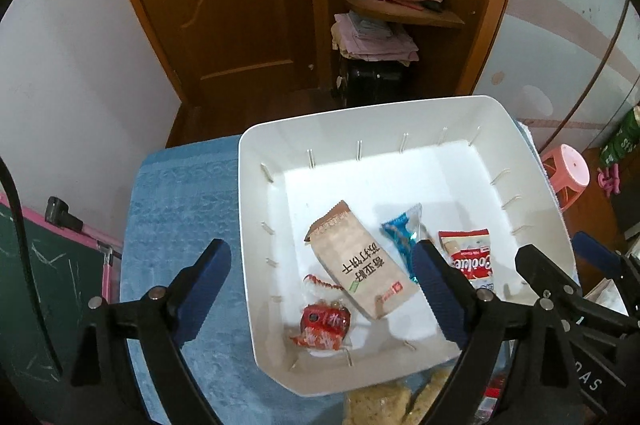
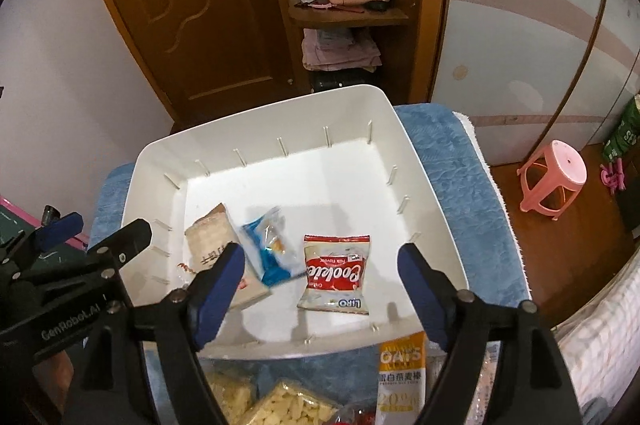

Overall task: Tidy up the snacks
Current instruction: 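Carry both packets into the white bin and open both tools, then withdraw both tools from the bin back over the remaining snacks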

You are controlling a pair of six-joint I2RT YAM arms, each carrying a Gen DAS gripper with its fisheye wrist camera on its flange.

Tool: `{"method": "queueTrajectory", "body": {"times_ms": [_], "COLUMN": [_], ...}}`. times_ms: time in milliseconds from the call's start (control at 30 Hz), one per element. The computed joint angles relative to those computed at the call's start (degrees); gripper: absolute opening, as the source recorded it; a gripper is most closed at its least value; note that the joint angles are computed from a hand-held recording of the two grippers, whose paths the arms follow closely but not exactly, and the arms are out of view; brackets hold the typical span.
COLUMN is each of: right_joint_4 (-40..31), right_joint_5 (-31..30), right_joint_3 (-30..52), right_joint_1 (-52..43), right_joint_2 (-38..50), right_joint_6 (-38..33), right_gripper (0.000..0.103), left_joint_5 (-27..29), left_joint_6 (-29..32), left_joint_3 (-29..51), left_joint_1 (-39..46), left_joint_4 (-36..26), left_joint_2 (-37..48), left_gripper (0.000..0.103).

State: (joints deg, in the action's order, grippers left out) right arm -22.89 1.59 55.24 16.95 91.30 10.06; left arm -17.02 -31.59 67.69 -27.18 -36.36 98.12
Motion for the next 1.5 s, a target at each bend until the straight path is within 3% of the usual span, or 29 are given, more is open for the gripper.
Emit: {"method": "queueTrajectory", "body": {"times_ms": [300, 500, 800, 1000, 1267, 1433, 1500], "right_joint_4": [-3.32, -7.68, -19.34, -28.23, -39.27, -46.62, -50.97], "right_joint_5": [-1.01, -2.05, -3.97, -7.71, -18.46, -27.01, -31.94], "right_joint_3": [-4.22, -8.02, -10.37, -9.87, -8.69, -8.14, -8.08], "right_joint_1": [0.3, -0.02, -2.39, -7.78, -23.76, -38.92, -48.97], "right_joint_2": [-8.75, -19.66, -37.04, -46.88, -54.98, -57.72, -57.72], "right_joint_6": [0.15, -0.52, -3.26, -7.74, -20.03, -33.92, -43.51], "right_gripper": [0.08, 0.08, 0.08, 0.08, 0.08, 0.08, 0.08], "left_joint_5": [-4.66, -8.22, -15.49, -20.66, -24.76, -24.48, -24.18], "left_joint_6": [-3.54, -9.93, -24.41, -37.74, -55.8, -64.52, -67.35], "left_joint_3": [-2.87, -3.17, -0.05, 4.36, 9.02, 10.21, 10.68], "left_joint_1": [-5.04, -10.52, -23.84, -35.48, -49.76, -55.94, -57.8], "left_joint_4": [-4.05, -10.3, -23.41, -33.92, -46.75, -51.19, -52.72], "left_joint_2": [-8.79, -15.04, -21.1, -20.83, -17.32, -14.79, -13.52], "left_gripper": [0.091, 0.091, 0.091, 0.091, 0.091, 0.091, 0.091]}}
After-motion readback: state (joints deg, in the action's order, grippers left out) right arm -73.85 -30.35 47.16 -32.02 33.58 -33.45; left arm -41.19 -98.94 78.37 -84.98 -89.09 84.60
